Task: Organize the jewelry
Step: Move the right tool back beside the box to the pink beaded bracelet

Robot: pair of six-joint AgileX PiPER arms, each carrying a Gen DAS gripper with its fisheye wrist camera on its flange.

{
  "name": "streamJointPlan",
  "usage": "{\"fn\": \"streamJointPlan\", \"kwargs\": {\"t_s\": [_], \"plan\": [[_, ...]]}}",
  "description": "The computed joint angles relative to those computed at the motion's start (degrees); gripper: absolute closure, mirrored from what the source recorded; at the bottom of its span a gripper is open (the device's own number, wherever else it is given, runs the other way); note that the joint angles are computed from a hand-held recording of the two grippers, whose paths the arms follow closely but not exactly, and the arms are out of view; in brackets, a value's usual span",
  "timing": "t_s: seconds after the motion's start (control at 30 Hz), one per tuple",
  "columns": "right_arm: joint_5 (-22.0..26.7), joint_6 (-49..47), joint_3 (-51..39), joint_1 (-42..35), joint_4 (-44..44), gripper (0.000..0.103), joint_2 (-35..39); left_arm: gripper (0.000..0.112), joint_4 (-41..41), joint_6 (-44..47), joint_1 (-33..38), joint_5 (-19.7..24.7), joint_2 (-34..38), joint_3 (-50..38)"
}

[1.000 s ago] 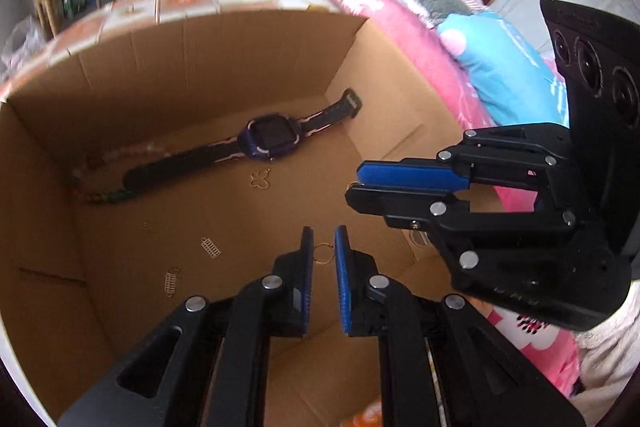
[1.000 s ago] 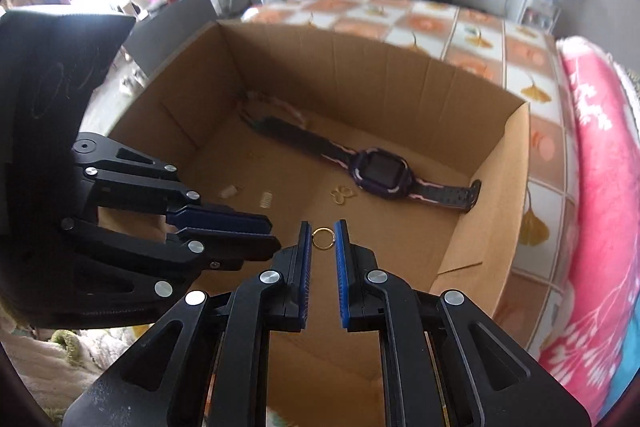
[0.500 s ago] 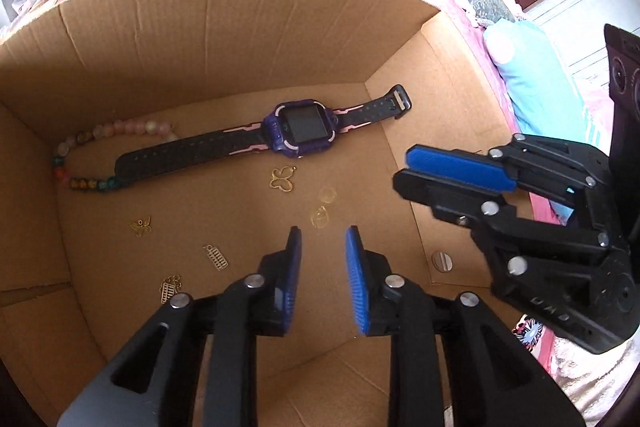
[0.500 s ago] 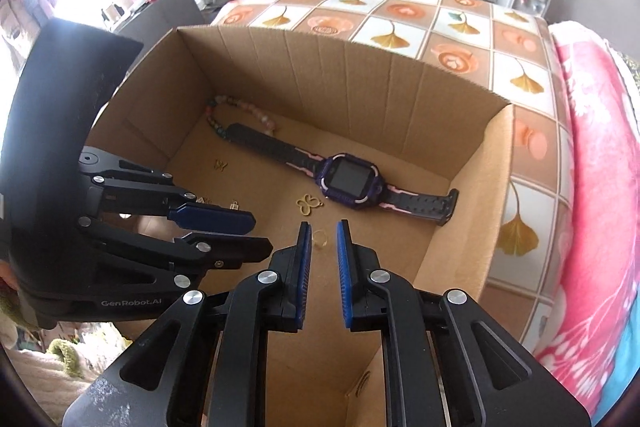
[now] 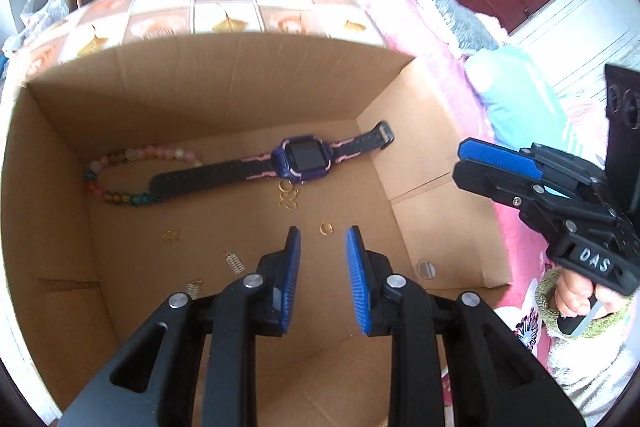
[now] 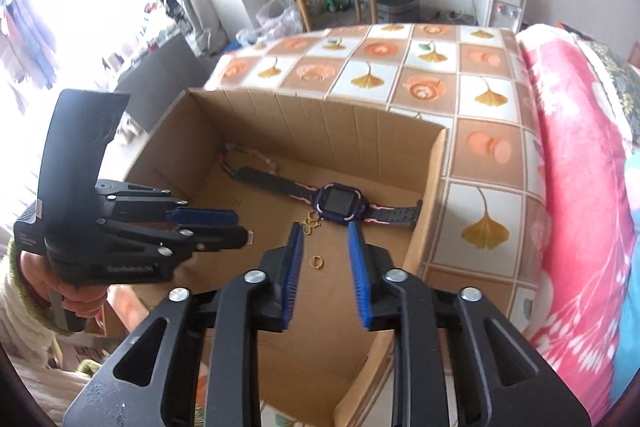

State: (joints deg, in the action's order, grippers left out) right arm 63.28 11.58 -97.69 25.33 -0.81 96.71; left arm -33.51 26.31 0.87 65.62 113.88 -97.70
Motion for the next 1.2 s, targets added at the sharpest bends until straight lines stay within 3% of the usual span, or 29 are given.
{"fn": "streamJointPlan", "kwargs": {"t_s": [0.2,0.3,0.47,0.6,0.77,0.87,1.07,1.2], "plan": [[-5.4,2.8,8.7,0.5,1.3,0.078,-10.7,0.086,-7.4,9.7,4.8,-4.9,-10.6,12.5],[-8.9,3.5,14.3,1.4,2.0,0.077,-17.4,0.082,-12.5,18.6,8.7,-6.9,-18.2,21.0],[-13.5,10.9,25.3,5.3,-2.3,0.077,-27.9,0.066,-17.6,33.2,12.3,-12.7,-32.8,37.3],[-13.0,20.5,34.2,7.6,-6.2,0.076,-33.0,0.058,-18.4,39.2,16.6,-10.2,-39.2,45.1],[-17.1,24.9,44.5,5.4,-1.2,0.076,-33.5,0.056,-17.6,41.1,17.6,-10.7,-42.2,51.7],[-18.6,26.2,46.6,5.4,-1.7,0.078,-30.9,0.056,-16.9,40.4,13.6,-16.0,-41.7,55.0],[-15.5,31.4,46.9,7.9,-8.7,0.080,-25.2,0.056,-13.4,39.1,-2.9,-36.7,-40.7,62.6],[-11.7,35.9,46.7,12.4,-14.9,0.080,-22.7,0.056,-17.7,42.1,-8.2,-40.3,-36.7,63.3]]}}
